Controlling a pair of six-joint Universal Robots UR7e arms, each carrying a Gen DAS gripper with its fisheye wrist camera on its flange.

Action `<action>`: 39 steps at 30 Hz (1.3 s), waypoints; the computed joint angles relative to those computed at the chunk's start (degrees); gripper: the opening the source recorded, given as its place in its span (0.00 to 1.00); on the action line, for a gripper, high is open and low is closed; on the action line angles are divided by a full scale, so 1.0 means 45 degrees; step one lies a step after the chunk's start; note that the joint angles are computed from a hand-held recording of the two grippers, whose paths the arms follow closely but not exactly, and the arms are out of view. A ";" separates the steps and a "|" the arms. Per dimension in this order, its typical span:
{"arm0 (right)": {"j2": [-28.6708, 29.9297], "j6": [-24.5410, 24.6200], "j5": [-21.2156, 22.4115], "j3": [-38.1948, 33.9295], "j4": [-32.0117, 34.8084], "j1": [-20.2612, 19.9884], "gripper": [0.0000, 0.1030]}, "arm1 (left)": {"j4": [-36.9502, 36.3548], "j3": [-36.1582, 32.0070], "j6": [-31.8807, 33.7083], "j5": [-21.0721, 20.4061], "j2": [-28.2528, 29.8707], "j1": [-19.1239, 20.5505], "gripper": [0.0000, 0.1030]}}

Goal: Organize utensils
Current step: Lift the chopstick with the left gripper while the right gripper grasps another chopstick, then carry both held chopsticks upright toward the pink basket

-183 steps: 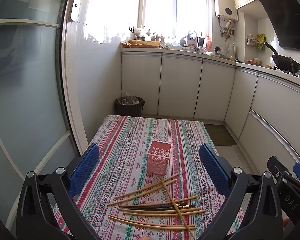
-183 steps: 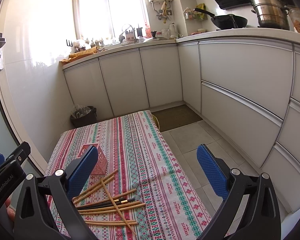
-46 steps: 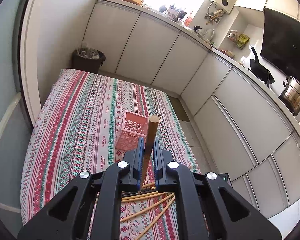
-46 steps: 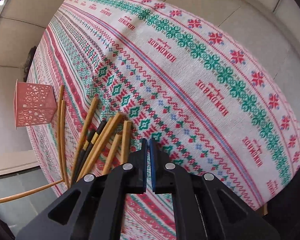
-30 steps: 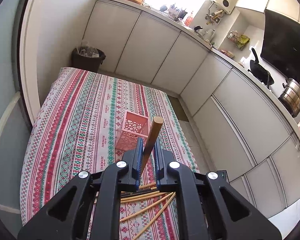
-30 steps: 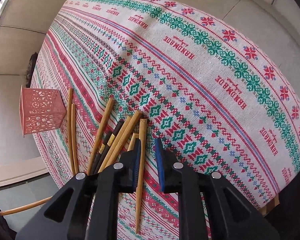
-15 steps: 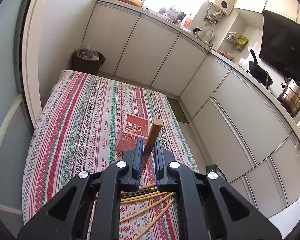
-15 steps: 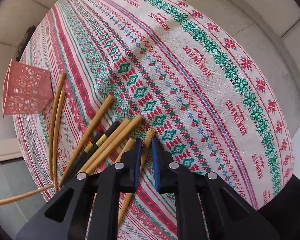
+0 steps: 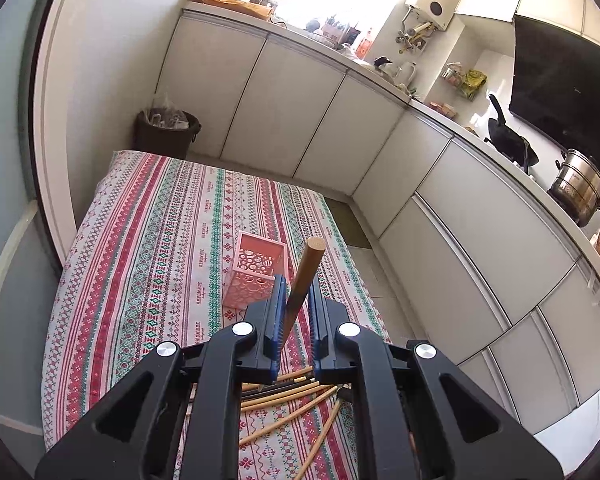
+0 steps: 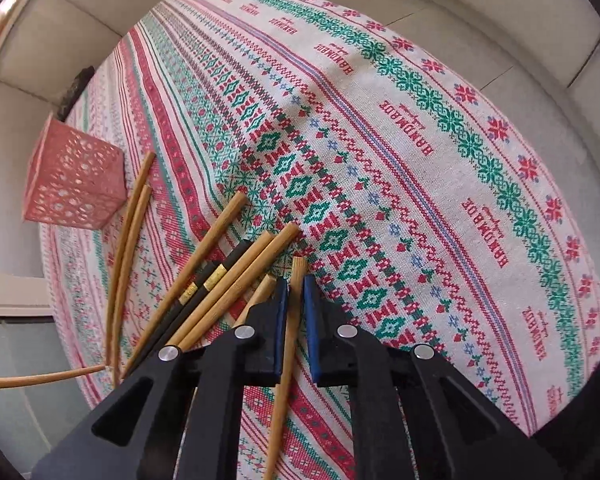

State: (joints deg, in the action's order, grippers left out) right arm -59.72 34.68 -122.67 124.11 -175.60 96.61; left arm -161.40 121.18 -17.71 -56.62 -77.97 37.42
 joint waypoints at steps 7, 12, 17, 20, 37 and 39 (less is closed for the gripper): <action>-0.0048 -0.3333 0.1221 0.1393 -0.5177 0.0137 0.08 | -0.0153 0.0032 0.0208 -0.0014 0.0097 0.0069 0.09; -0.0449 -0.4961 0.1529 0.1815 -0.6685 0.0967 0.08 | -0.0147 0.0040 0.0172 0.0229 0.0274 -0.0090 0.09; -0.1590 -0.6952 0.1231 0.2583 -0.7918 0.1945 0.08 | -0.0484 0.0116 0.0260 0.0548 0.0380 -0.0280 0.09; -0.2128 -0.7542 0.1002 0.2439 -0.7953 0.2293 0.08 | -0.0691 0.0034 0.0310 0.0708 0.0569 -0.0350 0.09; -0.3382 -0.8469 0.2037 0.1215 -0.7336 0.1818 0.08 | -0.1457 -0.0865 0.0693 0.1520 0.1105 -0.0312 0.10; -0.3427 -0.8176 0.2436 0.1234 -0.7218 0.1551 0.08 | 0.0622 -0.1539 -0.0756 0.2181 0.1182 0.0255 0.16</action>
